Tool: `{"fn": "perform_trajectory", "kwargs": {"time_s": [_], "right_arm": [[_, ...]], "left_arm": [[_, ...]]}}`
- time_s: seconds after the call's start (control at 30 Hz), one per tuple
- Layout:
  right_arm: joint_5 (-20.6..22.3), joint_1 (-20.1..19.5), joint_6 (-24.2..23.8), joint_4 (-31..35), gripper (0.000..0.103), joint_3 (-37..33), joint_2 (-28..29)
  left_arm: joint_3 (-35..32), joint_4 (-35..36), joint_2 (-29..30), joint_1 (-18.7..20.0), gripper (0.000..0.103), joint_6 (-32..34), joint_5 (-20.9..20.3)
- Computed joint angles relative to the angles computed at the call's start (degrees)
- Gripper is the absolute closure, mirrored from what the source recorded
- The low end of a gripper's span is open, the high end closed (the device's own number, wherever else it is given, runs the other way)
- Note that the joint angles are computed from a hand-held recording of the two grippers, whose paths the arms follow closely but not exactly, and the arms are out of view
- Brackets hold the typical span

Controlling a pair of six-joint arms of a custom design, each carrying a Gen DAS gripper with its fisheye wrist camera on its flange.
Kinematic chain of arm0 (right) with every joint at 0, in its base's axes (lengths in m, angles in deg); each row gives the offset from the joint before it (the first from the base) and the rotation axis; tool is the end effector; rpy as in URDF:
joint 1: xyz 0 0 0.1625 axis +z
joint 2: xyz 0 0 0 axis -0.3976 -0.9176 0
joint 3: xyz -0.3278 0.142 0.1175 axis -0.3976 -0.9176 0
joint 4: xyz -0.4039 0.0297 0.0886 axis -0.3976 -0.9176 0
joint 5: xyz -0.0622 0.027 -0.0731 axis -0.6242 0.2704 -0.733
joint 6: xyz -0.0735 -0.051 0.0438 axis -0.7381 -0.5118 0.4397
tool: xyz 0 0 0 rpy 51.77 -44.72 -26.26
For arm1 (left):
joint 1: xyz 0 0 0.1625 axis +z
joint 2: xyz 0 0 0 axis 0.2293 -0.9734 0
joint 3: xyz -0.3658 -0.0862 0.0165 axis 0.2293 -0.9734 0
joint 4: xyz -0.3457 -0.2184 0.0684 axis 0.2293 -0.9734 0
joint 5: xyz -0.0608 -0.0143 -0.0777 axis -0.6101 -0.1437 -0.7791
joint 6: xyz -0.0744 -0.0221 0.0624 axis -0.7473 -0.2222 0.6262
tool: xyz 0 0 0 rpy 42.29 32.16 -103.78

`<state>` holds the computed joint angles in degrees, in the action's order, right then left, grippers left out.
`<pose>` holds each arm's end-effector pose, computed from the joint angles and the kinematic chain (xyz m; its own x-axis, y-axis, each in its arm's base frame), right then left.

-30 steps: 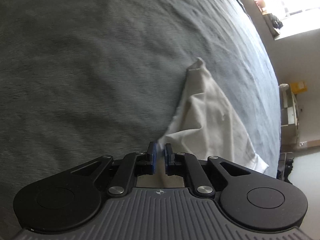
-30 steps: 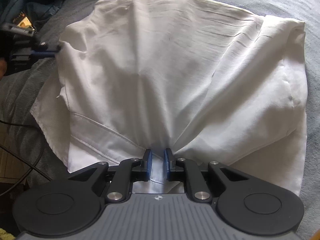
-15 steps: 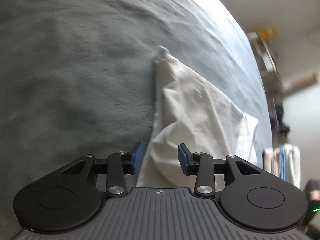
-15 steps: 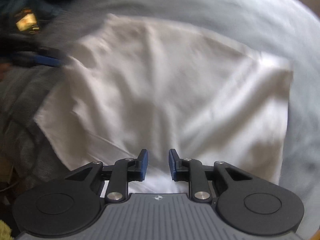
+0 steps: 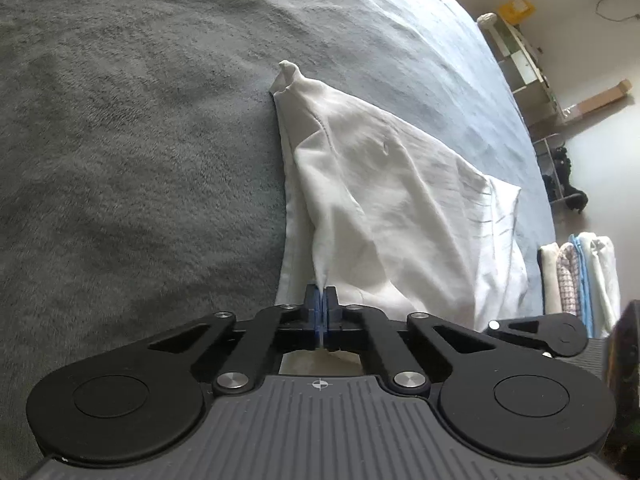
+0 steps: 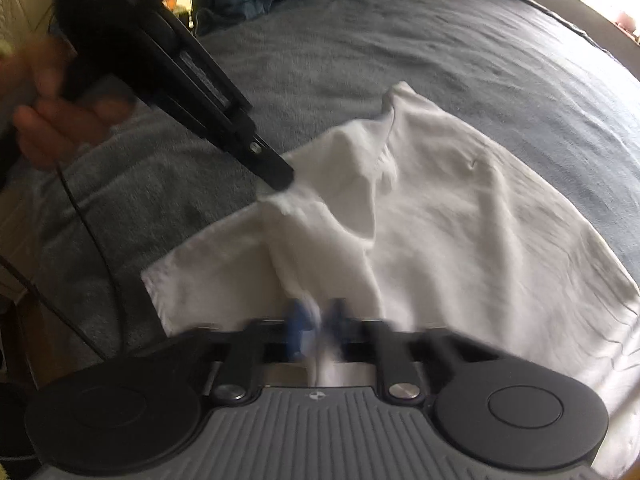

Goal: Fold clothes

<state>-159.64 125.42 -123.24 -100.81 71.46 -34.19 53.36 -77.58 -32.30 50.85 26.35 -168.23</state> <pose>0.2296 -0.6746 0.2442 -0.5914 -0.5931 0.5464 -0.6830 0.7286 0.0515 -0.2162 -0.7871 0.2135 -0.9754 0.1778 -0.1305 0.1946 0.9722 -0.1302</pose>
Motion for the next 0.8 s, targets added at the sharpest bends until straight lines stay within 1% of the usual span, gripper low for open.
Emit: {"fn": "perform_trajectory", "kwargs": {"time_s": [0.03,0.07,0.13,0.2,0.27,0.3,0.33,0.37,0.4,0.43,0.47,0.5,0.53,0.57,0.67,0.73,0.8], "right_arm": [[0.8,-0.1,-0.1,0.1,0.101,-0.1,-0.2],[1.6,-0.1,-0.3,0.3,0.101,-0.3,-0.5],[1.4,0.3,-0.6,1.5,0.101,-0.9,-0.8],[1.4,0.4,-0.5,2.6,0.101,-1.4,-1.0],[2.4,-0.2,2.0,4.6,0.101,-2.1,-0.8],[2.8,-0.6,3.3,6.4,0.099,-2.8,-0.4],[2.7,-0.8,3.9,7.3,0.099,-3.1,0.1],[1.9,-0.9,3.7,6.6,0.097,-2.7,0.5],[2.0,-1.2,4.3,7.1,0.092,-2.9,0.8],[2.0,-1.5,5.0,7.6,0.088,-3.1,1.2],[2.7,-1.7,6.5,8.3,0.088,-3.6,1.2],[3.5,-1.9,7.9,8.9,0.084,-4.1,1.1],[4.4,-1.9,8.8,8.6,0.078,-4.0,0.5],[5.4,-1.9,9.7,8.2,0.076,-3.9,-0.1],[9.6,-2.2,14.2,6.8,0.074,-3.3,-2.9],[9.4,-2.1,16.2,3.6,0.074,-2.2,-4.4],[7.8,-2.3,18.1,0.4,0.074,-1.2,-5.2]], "left_arm": [[-0.1,0.4,-0.2,0.2,0.103,-1.2,-0.7],[-0.2,0.8,-0.5,0.4,0.103,-2.3,-1.4],[0.5,1.2,-1.1,0.8,0.103,-3.8,-2.5],[0.7,1.9,-1.0,1.0,0.103,-3.4,-1.6],[-0.5,3.7,0.2,1.3,0.103,-3.3,-0.3],[-0.6,4.3,0.5,1.4,0.103,-2.9,0.4],[-1.4,5.4,1.1,1.4,0.103,-2.4,1.0],[-2.1,6.4,1.7,1.5,0.102,-1.9,1.6],[-2.4,6.7,1.9,1.5,0.101,-1.3,1.8],[-3.1,7.3,2.1,1.4,0.097,-0.8,2.0],[-3.5,7.5,2.1,1.3,0.094,-0.5,2.3],[-3.9,7.6,2.0,1.2,0.087,-0.3,2.7],[-3.9,7.2,1.6,1.0,0.085,-0.3,3.5],[-3.6,6.3,1.1,0.8,0.085,-0.1,4.2],[-3.2,2.7,0.2,-0.2,0.085,1.8,6.8],[-3.0,-0.8,0.7,-1.0,0.085,4.5,7.3],[-4.2,-2.6,2.3,-1.2,0.085,7.8,5.4]]}}
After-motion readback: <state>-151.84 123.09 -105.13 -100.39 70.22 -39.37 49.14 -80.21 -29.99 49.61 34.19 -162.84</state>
